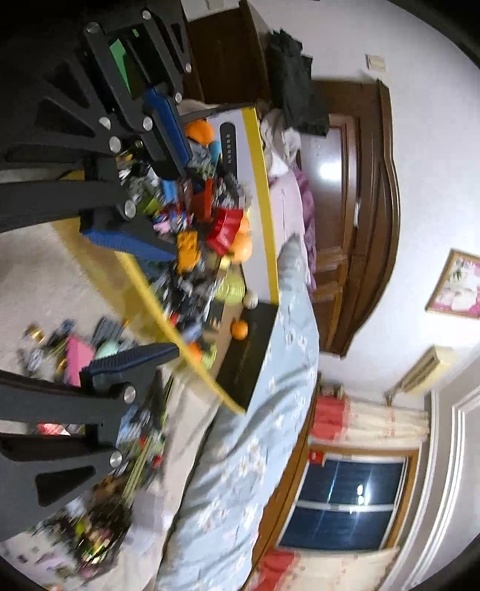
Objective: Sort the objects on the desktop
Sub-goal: 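Open the right tool to release the green brick, then withdraw, then grasp the long dark green plate from the pile with the right tool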
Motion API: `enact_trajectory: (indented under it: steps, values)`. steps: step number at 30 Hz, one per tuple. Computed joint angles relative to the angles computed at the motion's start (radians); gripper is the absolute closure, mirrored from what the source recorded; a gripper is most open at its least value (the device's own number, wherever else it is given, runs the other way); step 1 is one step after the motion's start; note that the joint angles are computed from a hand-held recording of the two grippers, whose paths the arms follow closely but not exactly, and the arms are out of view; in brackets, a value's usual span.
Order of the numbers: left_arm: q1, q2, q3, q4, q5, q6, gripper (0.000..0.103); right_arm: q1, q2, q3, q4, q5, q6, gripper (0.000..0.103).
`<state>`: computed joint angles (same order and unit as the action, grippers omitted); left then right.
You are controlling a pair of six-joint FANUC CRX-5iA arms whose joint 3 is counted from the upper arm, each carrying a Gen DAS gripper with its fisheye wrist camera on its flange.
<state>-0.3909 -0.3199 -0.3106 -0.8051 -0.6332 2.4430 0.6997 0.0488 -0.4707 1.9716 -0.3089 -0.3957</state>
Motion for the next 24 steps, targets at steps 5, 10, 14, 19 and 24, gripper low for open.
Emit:
enact_trajectory:
  steps: [5, 10, 14, 19, 24]
  values:
    - [-0.116, -0.039, -0.036, -0.114, -0.011, 0.099, 0.095, 0.067, -0.084, -0.093, -0.167, -0.091, 0.096, 0.051]
    - [-0.225, -0.026, -0.038, -0.219, -0.065, 0.178, 0.089, 0.113, -0.139, -0.154, -0.297, -0.147, 0.195, 0.051]
    - [-0.193, -0.004, -0.045, -0.105, 0.008, 0.046, 0.089, 0.112, -0.166, -0.191, -0.390, -0.141, 0.261, 0.051]
    - [-0.096, 0.042, -0.064, 0.165, 0.111, -0.248, 0.088, 0.097, -0.170, -0.213, -0.492, -0.144, 0.318, 0.051]
    - [-0.046, 0.115, -0.060, 0.330, 0.131, -0.466, 0.088, 0.026, -0.142, -0.235, -0.469, -0.045, 0.294, 0.051]
